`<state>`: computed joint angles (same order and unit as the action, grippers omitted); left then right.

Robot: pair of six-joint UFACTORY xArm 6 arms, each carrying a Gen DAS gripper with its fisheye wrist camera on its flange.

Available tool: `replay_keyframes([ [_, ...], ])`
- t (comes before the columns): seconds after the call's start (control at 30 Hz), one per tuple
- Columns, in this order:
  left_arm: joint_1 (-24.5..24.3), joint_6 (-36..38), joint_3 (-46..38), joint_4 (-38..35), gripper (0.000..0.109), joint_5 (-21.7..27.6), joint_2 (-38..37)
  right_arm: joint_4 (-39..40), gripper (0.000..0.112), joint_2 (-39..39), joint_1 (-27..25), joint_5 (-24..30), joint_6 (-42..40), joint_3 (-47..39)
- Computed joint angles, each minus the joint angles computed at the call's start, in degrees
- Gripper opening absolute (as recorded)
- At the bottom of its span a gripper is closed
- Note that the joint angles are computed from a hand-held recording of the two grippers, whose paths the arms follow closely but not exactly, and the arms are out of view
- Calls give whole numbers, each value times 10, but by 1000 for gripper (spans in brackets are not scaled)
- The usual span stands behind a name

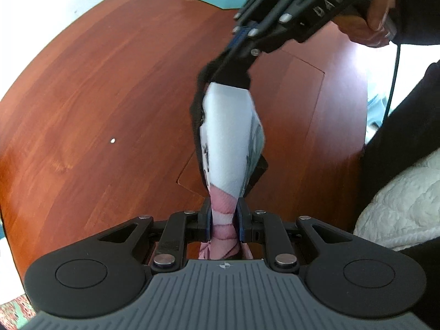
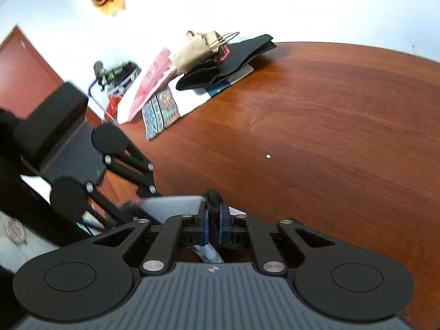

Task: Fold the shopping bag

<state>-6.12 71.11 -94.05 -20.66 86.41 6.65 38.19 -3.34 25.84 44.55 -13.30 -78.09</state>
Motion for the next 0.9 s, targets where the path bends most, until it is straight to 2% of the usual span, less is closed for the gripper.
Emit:
replay_keyframes([
  [0.2,-7,-37,-35,6,18,30,28,47,7,-11,-8,-15,-31,23],
  [0.33,-17,-50,-35,15,18,34,30,47,6,-16,-11,-19,-34,35],
  [0.47,-5,-49,-58,28,18,49,40,43,6,-25,-11,-15,-53,38],
  [0.7,6,-100,-75,16,19,61,51,-13,7,-6,-3,54,-110,-15],
  [0.9,25,-137,-94,-1,19,73,66,-76,7,23,8,159,-173,-87],
])
